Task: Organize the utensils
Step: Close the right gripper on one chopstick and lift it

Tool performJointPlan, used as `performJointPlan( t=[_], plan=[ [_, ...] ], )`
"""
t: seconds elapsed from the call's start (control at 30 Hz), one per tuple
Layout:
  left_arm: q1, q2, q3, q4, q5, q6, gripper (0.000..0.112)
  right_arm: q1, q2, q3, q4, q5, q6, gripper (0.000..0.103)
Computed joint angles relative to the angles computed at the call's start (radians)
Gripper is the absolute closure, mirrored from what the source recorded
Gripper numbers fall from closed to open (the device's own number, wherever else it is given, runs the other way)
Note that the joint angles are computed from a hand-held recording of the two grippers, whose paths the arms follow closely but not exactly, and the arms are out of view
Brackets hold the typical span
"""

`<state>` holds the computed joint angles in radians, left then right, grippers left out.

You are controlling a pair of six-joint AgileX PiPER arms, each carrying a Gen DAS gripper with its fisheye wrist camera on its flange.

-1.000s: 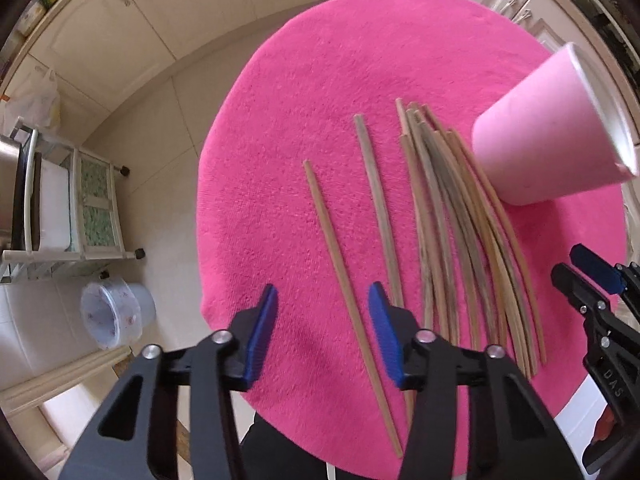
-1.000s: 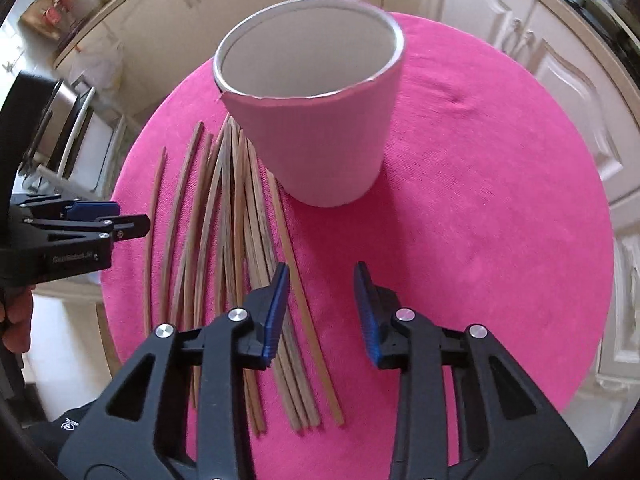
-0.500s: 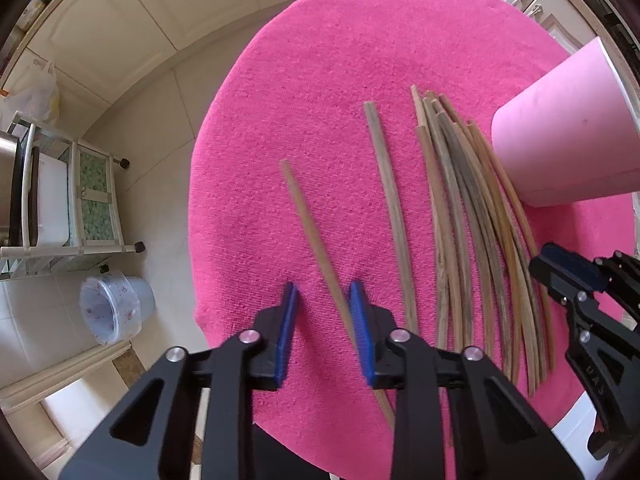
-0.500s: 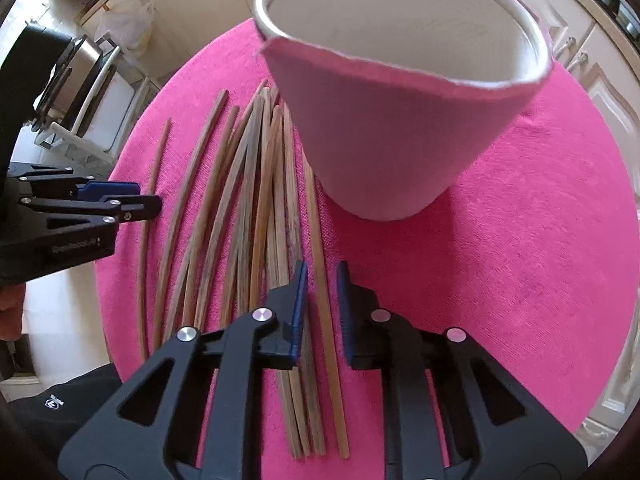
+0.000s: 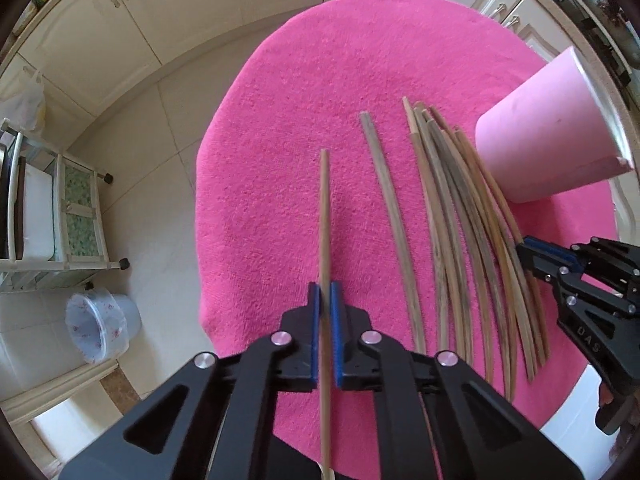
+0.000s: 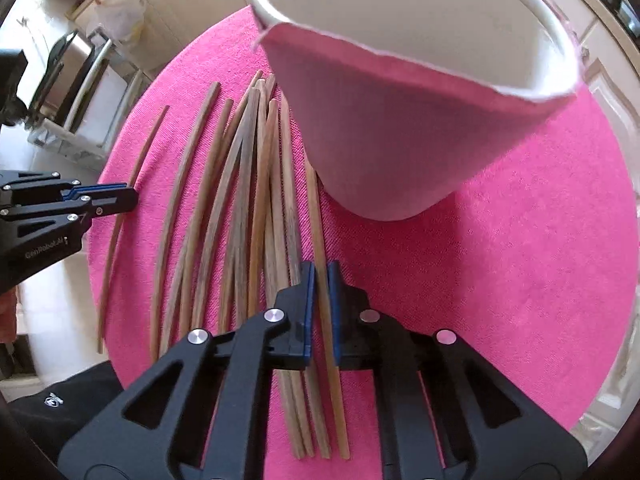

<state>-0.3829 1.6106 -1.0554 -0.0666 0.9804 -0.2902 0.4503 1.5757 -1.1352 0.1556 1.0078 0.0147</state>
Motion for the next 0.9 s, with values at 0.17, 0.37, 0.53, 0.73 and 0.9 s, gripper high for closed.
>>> performJointPlan(
  t=[0.17, 0.37, 0.53, 0.73, 0.9],
  plan=[
    [0.059, -0.063, 0.037, -0.053, -0.008, 0.099, 0.107, -0.001, -0.06, 0.003, 0.003, 0.025, 0.047, 0.097],
    [0.128, -0.132, 0.031, -0.117, 0.032, 0.223, 0.107, 0.007, -0.121, -0.004, -0.002, 0.089, 0.08, 0.097],
    [0.111, -0.154, -0.049, -0.156, 0.077, 0.296, 0.107, 0.002, -0.191, 0.003, 0.006, 0.114, 0.109, 0.097],
    [0.101, -0.145, -0.16, -0.211, 0.126, 0.36, 0.107, -0.025, -0.259, -0.024, 0.056, 0.143, 0.128, 0.097],
    [0.079, -0.121, -0.287, -0.284, 0.149, 0.384, 0.107, -0.101, -0.32, -0.103, 0.153, 0.146, 0.126, 0.097]
  ],
)
